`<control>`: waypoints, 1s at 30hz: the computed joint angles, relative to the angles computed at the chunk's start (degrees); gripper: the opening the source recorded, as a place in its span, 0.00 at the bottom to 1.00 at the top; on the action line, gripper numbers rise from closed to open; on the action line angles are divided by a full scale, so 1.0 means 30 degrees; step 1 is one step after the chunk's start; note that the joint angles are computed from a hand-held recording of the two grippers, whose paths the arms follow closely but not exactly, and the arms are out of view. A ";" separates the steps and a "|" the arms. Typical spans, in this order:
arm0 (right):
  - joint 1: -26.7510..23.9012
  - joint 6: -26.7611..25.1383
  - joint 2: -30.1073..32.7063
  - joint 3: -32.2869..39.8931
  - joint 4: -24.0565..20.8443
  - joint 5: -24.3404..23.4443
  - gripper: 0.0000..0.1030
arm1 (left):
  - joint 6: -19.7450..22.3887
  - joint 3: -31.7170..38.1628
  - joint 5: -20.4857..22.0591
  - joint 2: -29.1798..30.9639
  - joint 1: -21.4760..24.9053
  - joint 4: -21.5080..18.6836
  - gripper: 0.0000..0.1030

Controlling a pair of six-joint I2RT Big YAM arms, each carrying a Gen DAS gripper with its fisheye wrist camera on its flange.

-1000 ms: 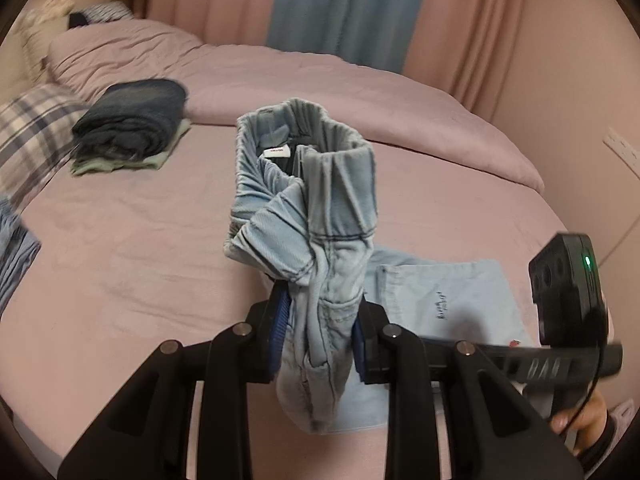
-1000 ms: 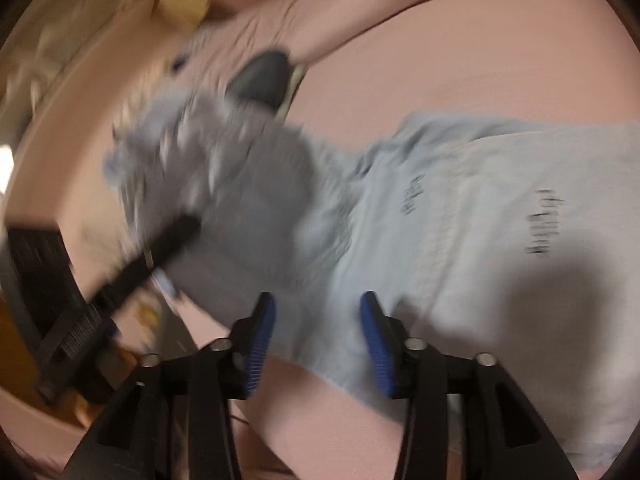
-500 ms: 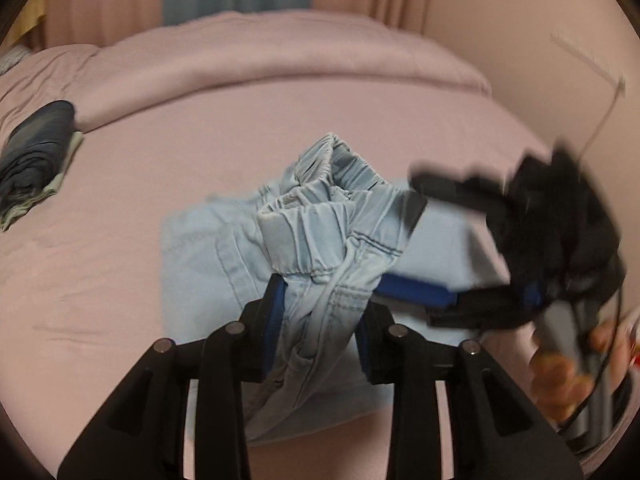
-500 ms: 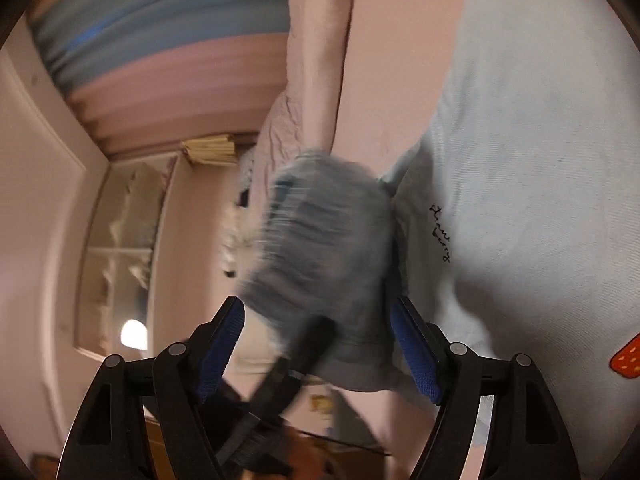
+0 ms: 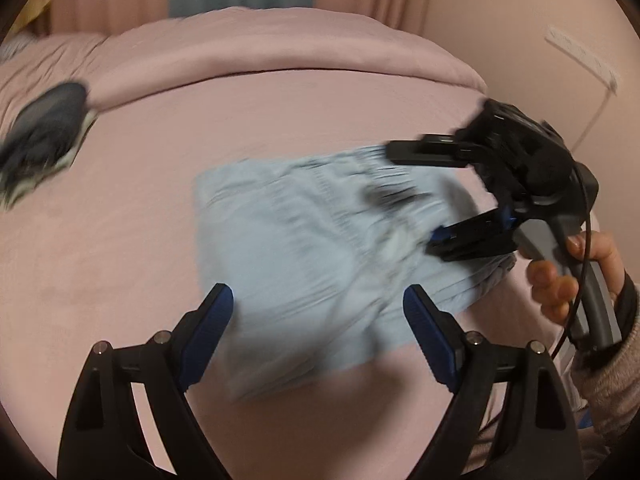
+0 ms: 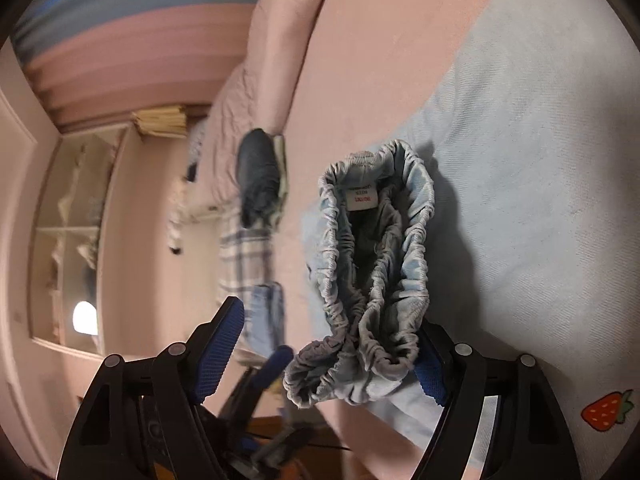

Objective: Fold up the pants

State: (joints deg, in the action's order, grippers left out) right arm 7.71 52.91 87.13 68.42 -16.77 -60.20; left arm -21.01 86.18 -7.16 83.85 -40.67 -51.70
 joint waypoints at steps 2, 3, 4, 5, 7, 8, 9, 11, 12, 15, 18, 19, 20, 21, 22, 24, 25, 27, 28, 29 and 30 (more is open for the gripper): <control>0.0108 -0.0218 -0.0062 0.0191 -0.0353 0.0214 0.77 | -0.0698 -0.0914 -0.0049 -0.0767 0.0456 0.0121 0.85; 0.0080 -0.0131 -0.0101 0.0191 -0.0305 0.0198 0.77 | -0.1009 -0.1158 -0.0040 -0.0909 0.0686 0.0168 0.85; 0.0124 -0.0169 -0.0070 0.0275 -0.0401 0.0295 0.77 | -0.1471 -0.1445 -0.0013 -0.1079 0.0935 0.0122 0.85; 0.0168 -0.0812 -0.0007 0.0516 -0.1182 0.0587 0.76 | -0.1932 -0.1642 0.0049 -0.1204 0.1128 0.0021 0.85; 0.0442 -0.3525 0.0089 0.1349 -0.4217 0.2124 0.57 | -0.2716 -0.1914 0.0452 -0.1334 0.1511 -0.0009 0.85; 0.0792 -0.4476 0.0149 0.1814 -0.5228 0.2921 0.40 | -0.3118 -0.2049 0.0663 -0.1400 0.1642 0.0062 0.85; 0.1000 -0.5540 0.0180 0.2071 -0.5892 0.3498 0.36 | -0.3538 -0.2196 0.0899 -0.1476 0.1769 0.0091 0.85; 0.1134 -0.7071 -0.0085 0.2179 -0.6629 0.4424 0.30 | -0.4310 -0.2646 0.1211 -0.1729 0.1777 0.0191 0.85; 0.1210 -0.7695 -0.0376 0.2148 -0.6704 0.4928 0.30 | -0.4432 -0.2489 0.1347 -0.1594 0.1859 0.0118 0.85; 0.1121 -0.8249 -0.1603 0.1748 -0.5776 0.5645 0.29 | -0.4523 -0.2261 0.1340 -0.1440 0.1817 -0.0070 0.85; 0.0351 -0.8084 -0.2507 0.1398 -0.5228 0.5504 0.29 | -0.4671 -0.2359 0.1343 -0.1575 0.1659 -0.0003 0.85; 0.0022 -0.8015 -0.2718 0.1308 -0.5255 0.5570 0.29 | -0.4691 -0.2313 0.1388 -0.1526 0.1628 0.0027 0.85; -0.0246 -0.7975 -0.2870 0.1202 -0.5311 0.5703 0.29 | -0.4662 -0.2254 0.1433 -0.1452 0.1604 0.0053 0.85; -0.0745 -0.7952 -0.3045 0.1007 -0.5427 0.5680 0.29 | -0.4513 -0.2145 0.1555 -0.1315 0.1719 0.0063 0.85; -0.1132 -0.8108 -0.3067 0.0871 -0.5609 0.5494 0.29 | -0.4343 -0.2051 0.1674 -0.1156 0.1804 0.0067 0.85; -0.1670 -0.8086 -0.3093 0.0534 -0.6076 0.5649 0.29 | -0.4119 -0.1799 0.1825 -0.0841 0.1858 -0.0036 0.85; -0.1847 -0.7950 -0.3094 0.0310 -0.6030 0.5588 0.29 | -0.4072 -0.1640 0.1883 -0.0677 0.1817 -0.0090 0.85; -0.2082 -0.7716 -0.2967 -0.0095 -0.5927 0.5658 0.29 | -0.3951 -0.1327 0.2043 -0.0370 0.1808 -0.0149 0.85; -0.2111 -0.7646 -0.2894 -0.0211 -0.5920 0.5846 0.29 | -0.3843 -0.1114 0.2081 -0.0190 0.1756 -0.0185 0.85; -0.2190 -0.7536 -0.2795 -0.0303 -0.5826 0.5749 0.29 | -0.3697 -0.0853 0.2085 0.0029 0.1720 -0.0245 0.85; -0.2170 -0.7409 -0.2617 -0.0320 -0.5753 0.5665 0.29 | -0.3503 -0.0544 0.2155 0.0298 0.1743 -0.0321 0.85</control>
